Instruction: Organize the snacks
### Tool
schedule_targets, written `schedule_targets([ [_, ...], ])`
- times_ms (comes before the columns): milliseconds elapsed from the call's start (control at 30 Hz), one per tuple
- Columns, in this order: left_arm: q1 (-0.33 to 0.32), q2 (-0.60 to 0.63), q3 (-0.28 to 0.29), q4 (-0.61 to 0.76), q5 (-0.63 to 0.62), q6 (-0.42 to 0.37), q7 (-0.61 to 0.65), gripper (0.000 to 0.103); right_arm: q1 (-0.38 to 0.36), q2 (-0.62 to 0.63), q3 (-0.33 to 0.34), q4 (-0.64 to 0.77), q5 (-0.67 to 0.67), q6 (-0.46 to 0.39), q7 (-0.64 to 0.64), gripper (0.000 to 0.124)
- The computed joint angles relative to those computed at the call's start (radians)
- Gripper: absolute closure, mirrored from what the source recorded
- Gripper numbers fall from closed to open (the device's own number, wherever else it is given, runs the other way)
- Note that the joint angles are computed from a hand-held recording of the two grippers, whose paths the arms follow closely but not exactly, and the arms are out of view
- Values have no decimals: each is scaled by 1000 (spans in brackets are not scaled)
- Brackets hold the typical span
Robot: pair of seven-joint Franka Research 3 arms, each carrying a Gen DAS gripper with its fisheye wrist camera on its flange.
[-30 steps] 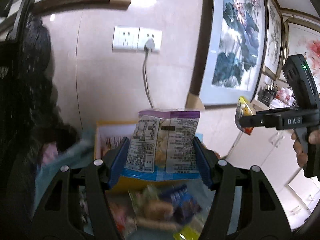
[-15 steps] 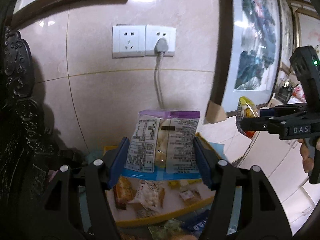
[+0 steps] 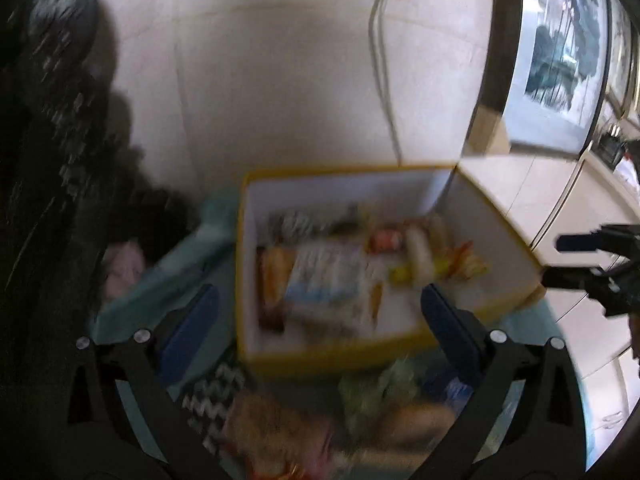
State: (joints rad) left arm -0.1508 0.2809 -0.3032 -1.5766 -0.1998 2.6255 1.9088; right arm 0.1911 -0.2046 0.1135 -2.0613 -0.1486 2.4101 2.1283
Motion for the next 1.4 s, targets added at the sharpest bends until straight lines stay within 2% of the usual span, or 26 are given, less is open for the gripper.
schedule_targets([
  [133,14,-64,36,-147,17,-31,-56,2,50,-28,35,-110,48,-14,-3,47],
  [233,15,-92,55,-221,46,-44,-87,2,74,-20,49,-141,68,-20,12,47],
  [500,14,-120,76,-305,115,-8,-147,2,83,37,45,-109,34,-31,104,47],
  [667,9,-74,81,-253,152,-24,-206,2,92,90,24,-77,47,-23,113,46],
  [767,-10,-32,83,-212,220,-22,-251,2,101,132,21,-51,11,-39,123,46],
  [800,-18,-18,86,-197,247,-24,-267,2,105,143,17,-46,8,-44,121,42],
  [900,-52,37,104,-150,363,-52,-319,2,117,195,6,-8,-5,-80,117,39],
  [1000,-55,48,103,-153,407,-25,-342,2,132,221,-4,4,-19,-79,102,38],
  [1033,-41,45,88,-164,392,-6,-315,2,141,226,-3,12,-45,-86,74,40],
  [1133,32,18,11,-219,255,51,-135,21,144,212,-13,0,5,-62,-4,59],
  [1167,50,11,-4,-227,205,52,-95,26,142,197,-16,-17,26,-46,-14,61],
  [1267,135,-41,-68,-282,-52,57,79,42,130,134,-20,-89,62,-6,0,62],
  [1367,179,-114,-81,-356,-271,66,204,45,109,58,-14,-172,81,29,52,62],
  [1400,177,-135,-74,-378,-307,71,224,45,101,36,-9,-193,83,34,66,62],
])
